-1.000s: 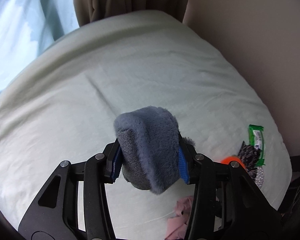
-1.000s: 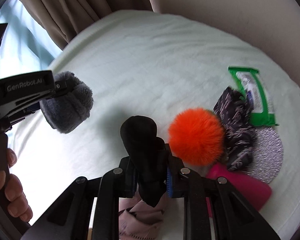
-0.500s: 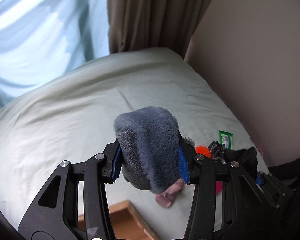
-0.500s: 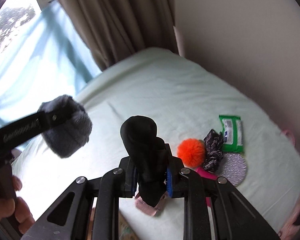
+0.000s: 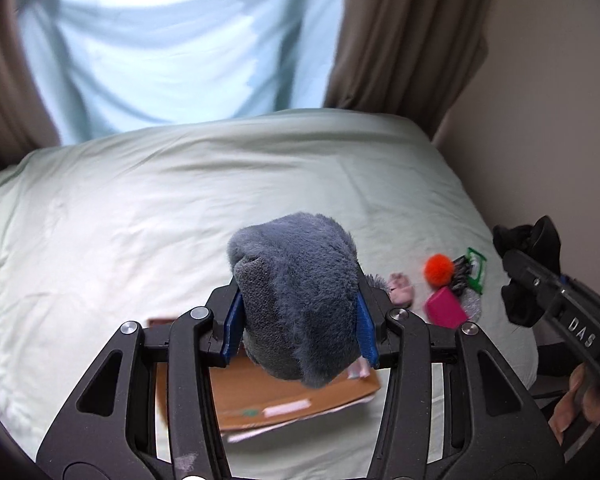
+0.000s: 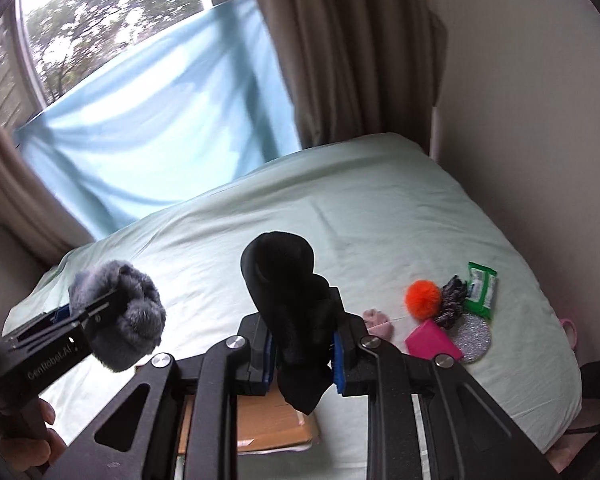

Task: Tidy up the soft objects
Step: 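Carry both socks over the cardboard box with both tools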

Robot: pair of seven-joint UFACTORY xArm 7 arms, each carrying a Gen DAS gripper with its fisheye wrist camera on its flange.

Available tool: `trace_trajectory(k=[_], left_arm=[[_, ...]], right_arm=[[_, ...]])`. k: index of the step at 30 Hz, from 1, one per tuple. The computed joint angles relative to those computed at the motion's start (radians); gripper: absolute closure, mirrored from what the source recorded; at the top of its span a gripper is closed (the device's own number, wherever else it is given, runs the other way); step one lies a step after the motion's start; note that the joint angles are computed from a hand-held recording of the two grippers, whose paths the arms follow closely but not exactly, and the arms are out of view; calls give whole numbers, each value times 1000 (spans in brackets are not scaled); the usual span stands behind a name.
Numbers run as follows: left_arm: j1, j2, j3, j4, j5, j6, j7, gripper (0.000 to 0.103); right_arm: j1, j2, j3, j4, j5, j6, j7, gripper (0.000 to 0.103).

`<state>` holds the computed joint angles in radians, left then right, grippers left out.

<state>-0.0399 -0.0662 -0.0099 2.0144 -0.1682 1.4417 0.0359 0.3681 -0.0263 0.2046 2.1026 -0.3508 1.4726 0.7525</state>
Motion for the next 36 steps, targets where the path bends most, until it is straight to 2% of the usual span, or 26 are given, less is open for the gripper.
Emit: trace_trajectory(k=[8, 16, 27, 32, 36], left_arm=[[65, -188, 50, -300, 72, -17, -29, 61], [95, -243, 59, -503, 106, -19, -81, 61], [84, -96, 44, -599, 93, -32, -82, 61], [67, 5, 29, -534, 73, 6, -54, 60], [43, 60, 6, -507, 125, 20, -8, 60]], right_arm=[[90, 104, 25, 70, 81, 4, -89, 83], [123, 177, -3, 5, 236, -19, -213, 83], [98, 317, -33, -46, 387, 30, -280, 83], [70, 365, -42, -71, 463, 31, -256, 83], [58, 423, -43, -18, 497, 67, -235, 83]])
